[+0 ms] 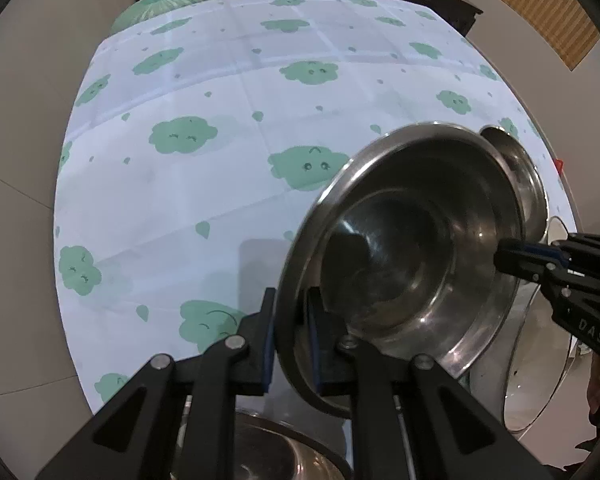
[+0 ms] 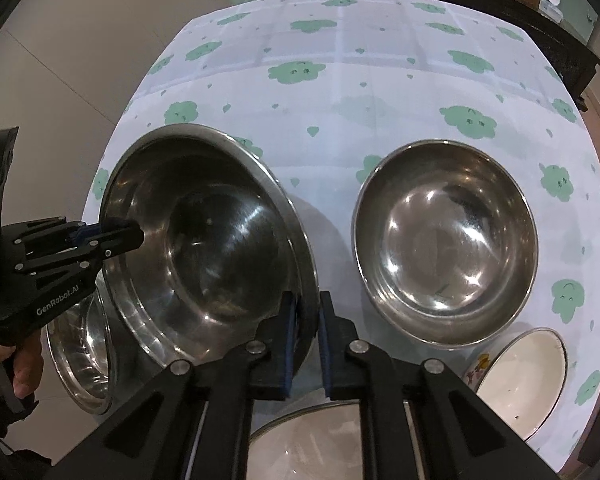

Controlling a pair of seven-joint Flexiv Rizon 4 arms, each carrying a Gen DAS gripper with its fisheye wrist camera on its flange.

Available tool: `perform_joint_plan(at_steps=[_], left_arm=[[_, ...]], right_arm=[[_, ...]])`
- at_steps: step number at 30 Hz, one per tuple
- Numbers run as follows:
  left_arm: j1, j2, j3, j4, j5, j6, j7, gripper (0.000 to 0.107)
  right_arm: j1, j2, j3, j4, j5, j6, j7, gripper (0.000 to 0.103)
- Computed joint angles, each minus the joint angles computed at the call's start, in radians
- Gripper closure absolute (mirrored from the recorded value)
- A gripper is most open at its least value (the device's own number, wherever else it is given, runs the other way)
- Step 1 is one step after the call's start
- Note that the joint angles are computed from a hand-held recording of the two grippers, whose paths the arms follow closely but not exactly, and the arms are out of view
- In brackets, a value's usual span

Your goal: Organize plates and bowls

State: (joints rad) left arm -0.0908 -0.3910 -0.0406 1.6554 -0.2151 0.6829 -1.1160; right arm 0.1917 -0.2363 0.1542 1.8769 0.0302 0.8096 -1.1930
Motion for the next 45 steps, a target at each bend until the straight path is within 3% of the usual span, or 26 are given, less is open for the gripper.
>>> perform_joint_plan(at_steps=[24, 45], left_arm=[[0.014, 0.070, 0.004, 0.004, -0.026, 0.035, 0.006, 0.096], [0.047, 0.186, 0.039, 0.096, -0.024, 0.059, 0.000, 0.096]], right_arm=[[0.024, 0.051, -0.002, -0.024, -0.053, -0.006, 0.035, 0.092], [0.070, 0.092, 0.023, -0.042, -0.055, -0.037, 0.028, 0.092]])
